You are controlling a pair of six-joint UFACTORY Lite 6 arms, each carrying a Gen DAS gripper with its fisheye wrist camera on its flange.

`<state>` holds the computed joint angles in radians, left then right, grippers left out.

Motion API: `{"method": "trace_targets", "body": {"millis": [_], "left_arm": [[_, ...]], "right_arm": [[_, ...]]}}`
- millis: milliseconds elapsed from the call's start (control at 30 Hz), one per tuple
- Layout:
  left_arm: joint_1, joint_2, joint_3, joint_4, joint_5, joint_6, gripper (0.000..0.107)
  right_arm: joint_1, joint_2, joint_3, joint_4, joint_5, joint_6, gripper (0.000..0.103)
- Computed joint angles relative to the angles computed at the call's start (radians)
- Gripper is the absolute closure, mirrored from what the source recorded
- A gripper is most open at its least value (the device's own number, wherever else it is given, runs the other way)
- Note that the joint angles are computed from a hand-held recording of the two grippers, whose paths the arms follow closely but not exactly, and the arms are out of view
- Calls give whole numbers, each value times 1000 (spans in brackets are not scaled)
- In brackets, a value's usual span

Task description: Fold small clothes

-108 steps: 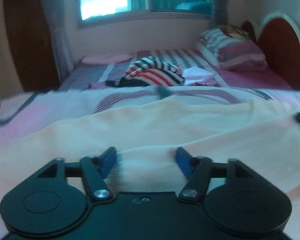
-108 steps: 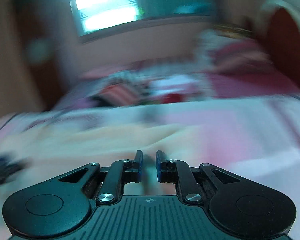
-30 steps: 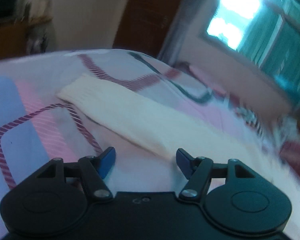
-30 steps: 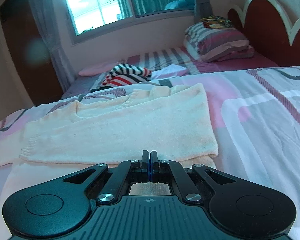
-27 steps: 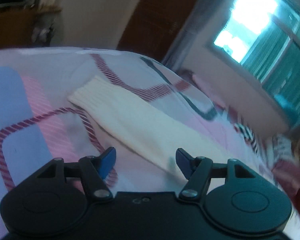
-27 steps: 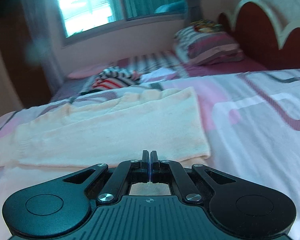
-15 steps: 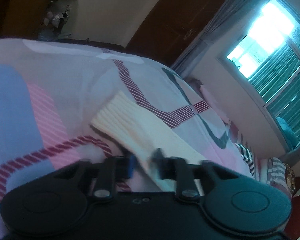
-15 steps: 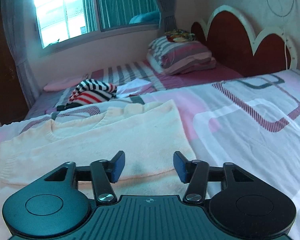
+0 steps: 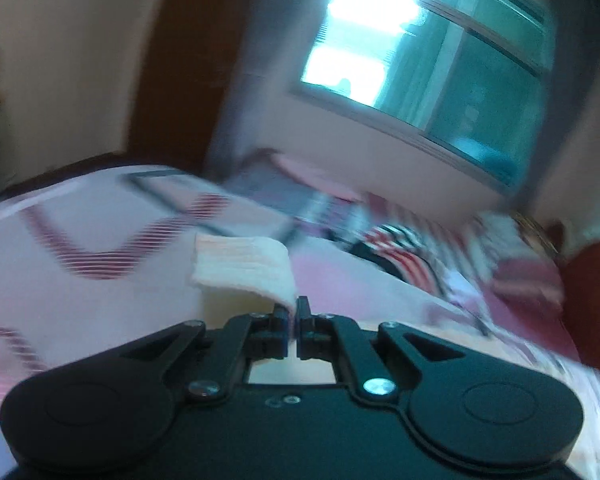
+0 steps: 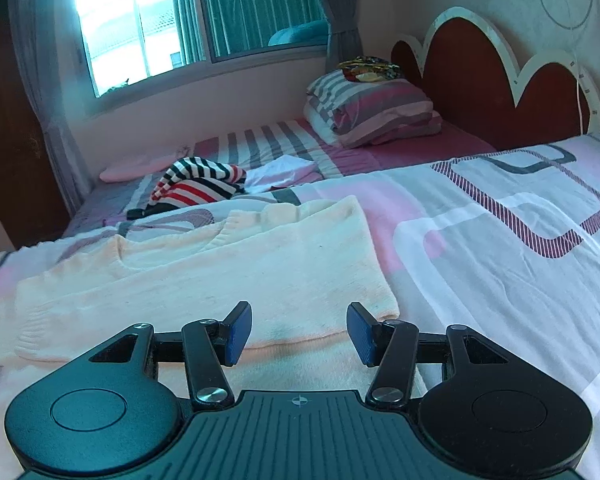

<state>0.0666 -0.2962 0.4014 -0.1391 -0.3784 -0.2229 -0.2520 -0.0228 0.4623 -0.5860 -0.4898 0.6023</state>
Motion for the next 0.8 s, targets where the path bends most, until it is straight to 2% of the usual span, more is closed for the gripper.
{"method": "trace_targets", "body": {"millis": [67, 200, 300, 467, 567, 667, 700, 733, 767, 800], "left_arm": [[-141, 70, 60, -144, -6, 119, 105], [-433, 234, 187, -496, -98, 387, 105], [-567, 353, 290, -621, -163, 457, 105], [-727, 588, 521, -745, -191, 572, 105], [-788, 730, 677, -845, -148, 700, 105], [-826, 896, 865, -990, -46, 878, 104], [-847, 960, 932, -1068, -46, 966, 96], [-862, 1004, 976, -1104, -43, 1012, 79], [-876, 1037, 1004, -1107, -33, 1016, 74], [-887, 1041, 997, -1069, -30, 978, 62]], "right_arm": [[-35, -9, 4, -89, -16, 77, 50], [-92, -5, 20, -213, -50, 170, 50], [-147, 4, 31, -314, -82, 236, 50], [-259, 44, 59, -465, -146, 318, 50], [-328, 81, 86, -544, -175, 352, 50], [-396, 115, 115, -630, -204, 386, 50], [-410, 119, 119, -644, -208, 389, 50], [-423, 122, 123, -663, -211, 398, 50], [-440, 126, 130, -692, -219, 414, 50], [-452, 128, 133, -713, -227, 425, 50]]}}
